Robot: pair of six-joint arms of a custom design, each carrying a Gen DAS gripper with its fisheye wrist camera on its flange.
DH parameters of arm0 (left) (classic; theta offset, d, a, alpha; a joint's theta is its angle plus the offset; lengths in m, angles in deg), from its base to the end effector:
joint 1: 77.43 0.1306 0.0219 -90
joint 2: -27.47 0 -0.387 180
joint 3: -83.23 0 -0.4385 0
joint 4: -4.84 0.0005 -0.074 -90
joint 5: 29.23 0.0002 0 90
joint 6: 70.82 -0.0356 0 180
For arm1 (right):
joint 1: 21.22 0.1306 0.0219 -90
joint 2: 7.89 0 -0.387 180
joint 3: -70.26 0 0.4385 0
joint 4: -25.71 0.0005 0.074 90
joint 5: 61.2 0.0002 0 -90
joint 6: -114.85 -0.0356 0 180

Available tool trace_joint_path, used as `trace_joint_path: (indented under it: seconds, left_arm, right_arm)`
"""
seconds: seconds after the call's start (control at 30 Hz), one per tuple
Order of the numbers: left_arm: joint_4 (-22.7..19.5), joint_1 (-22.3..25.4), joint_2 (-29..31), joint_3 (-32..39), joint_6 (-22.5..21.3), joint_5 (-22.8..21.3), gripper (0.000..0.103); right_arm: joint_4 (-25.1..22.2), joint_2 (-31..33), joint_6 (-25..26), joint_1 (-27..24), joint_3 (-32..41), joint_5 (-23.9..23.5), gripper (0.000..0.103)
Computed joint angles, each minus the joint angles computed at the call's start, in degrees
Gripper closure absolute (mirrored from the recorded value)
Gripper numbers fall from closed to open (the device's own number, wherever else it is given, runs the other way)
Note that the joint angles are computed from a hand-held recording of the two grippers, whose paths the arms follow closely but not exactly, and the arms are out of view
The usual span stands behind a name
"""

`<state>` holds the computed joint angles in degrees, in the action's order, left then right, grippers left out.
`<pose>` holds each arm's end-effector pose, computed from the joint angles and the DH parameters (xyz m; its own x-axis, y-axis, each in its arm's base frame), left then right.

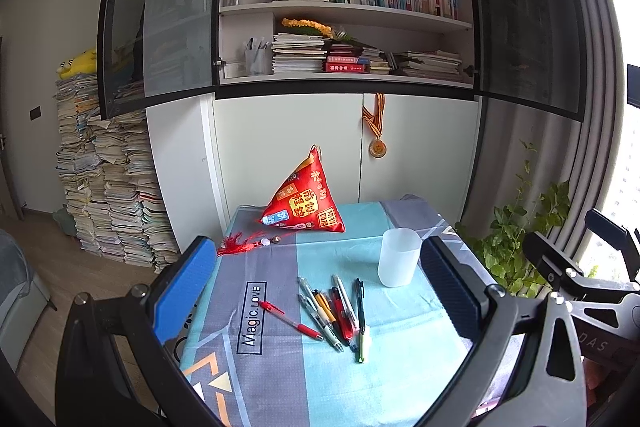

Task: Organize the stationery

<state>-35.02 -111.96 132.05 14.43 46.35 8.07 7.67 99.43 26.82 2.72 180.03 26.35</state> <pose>0.5387 -0.3369 0.5031 -0.3083 -0.1237 -0.9432 -0.3882 0.9215 0.0060 0.6217 0.2771 0.4892 -0.2303 -0.1398 -0.9630 -0.4512 0.8921 -0.0216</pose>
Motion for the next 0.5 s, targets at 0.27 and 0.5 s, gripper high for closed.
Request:
trace_joint_path:
  seconds: [0.27, 0.5]
  left_arm:
    - [-0.63, 0.38, 0.31, 0.26, 0.54, 0.78, 0.001]
    - [-0.91, 0.53, 0.47, 0.41, 0.68, 1.0, 0.001]
  right_arm:
    - [0.12, 0.18, -0.07, -0.02, 0.04, -0.06, 0.0]
    - [0.15, 0.37, -0.07, 0.09, 0.11, -0.06, 0.0]
